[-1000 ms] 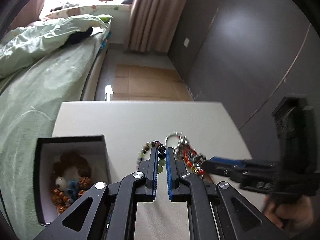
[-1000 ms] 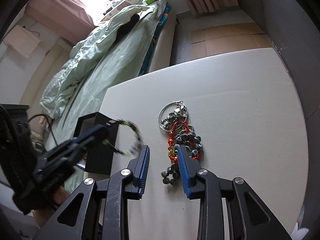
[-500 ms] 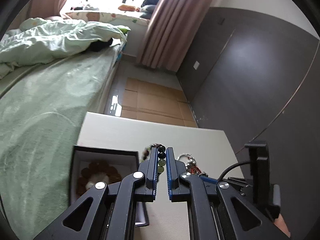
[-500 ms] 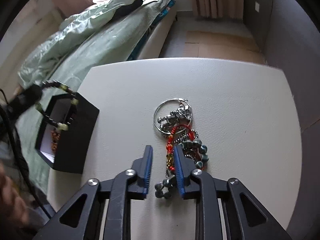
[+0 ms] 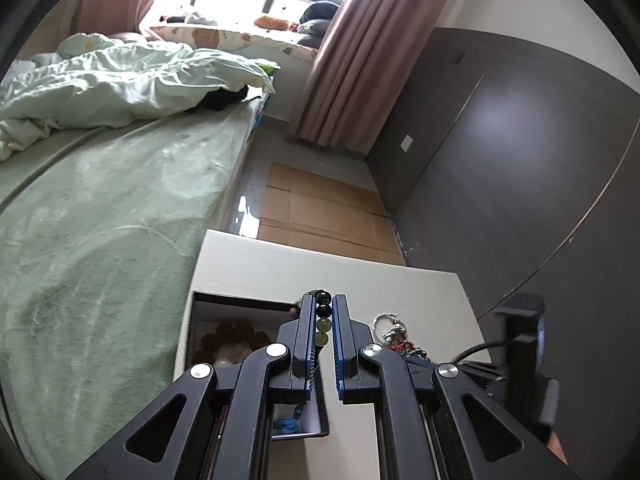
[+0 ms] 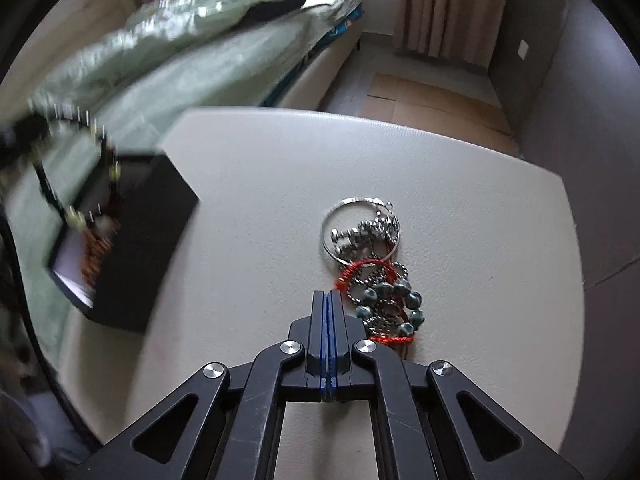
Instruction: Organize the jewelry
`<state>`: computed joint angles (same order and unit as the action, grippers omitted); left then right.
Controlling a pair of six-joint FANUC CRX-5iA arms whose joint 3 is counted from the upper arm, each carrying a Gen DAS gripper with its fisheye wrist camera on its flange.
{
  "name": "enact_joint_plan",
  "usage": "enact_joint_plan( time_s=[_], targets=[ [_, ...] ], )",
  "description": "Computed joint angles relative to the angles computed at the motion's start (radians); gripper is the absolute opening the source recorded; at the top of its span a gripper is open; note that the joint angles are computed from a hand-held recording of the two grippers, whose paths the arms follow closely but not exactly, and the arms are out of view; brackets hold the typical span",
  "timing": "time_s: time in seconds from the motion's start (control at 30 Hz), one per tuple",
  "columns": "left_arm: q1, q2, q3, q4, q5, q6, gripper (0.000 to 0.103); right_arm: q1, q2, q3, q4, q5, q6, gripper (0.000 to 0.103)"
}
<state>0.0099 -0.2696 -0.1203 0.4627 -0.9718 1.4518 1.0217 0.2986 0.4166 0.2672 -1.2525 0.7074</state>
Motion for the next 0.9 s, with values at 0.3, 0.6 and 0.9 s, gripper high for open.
enact_joint_plan(
  time_s=[0.3, 0.6, 0.9],
  targets=[
    [0.043, 0.0, -0.008, 0.015, -0.032, -0.008, 0.008, -0.031, -0.125, -0.135, -0.018, 0.171, -0.128, 0.002],
    [0.045, 0.031, 0.001, 0.009, -0.052, -0.004, 0.008, -0.02, -0.026, -0.004, -0.068, 0.028, 0.012, 0.038],
    [0.057, 0.059, 0.024, -0.014, -0.09, 0.027, 0.008, -0.029, 0.042, 0.061, -0.108, -0.018, 0.13, 0.037]
  ],
)
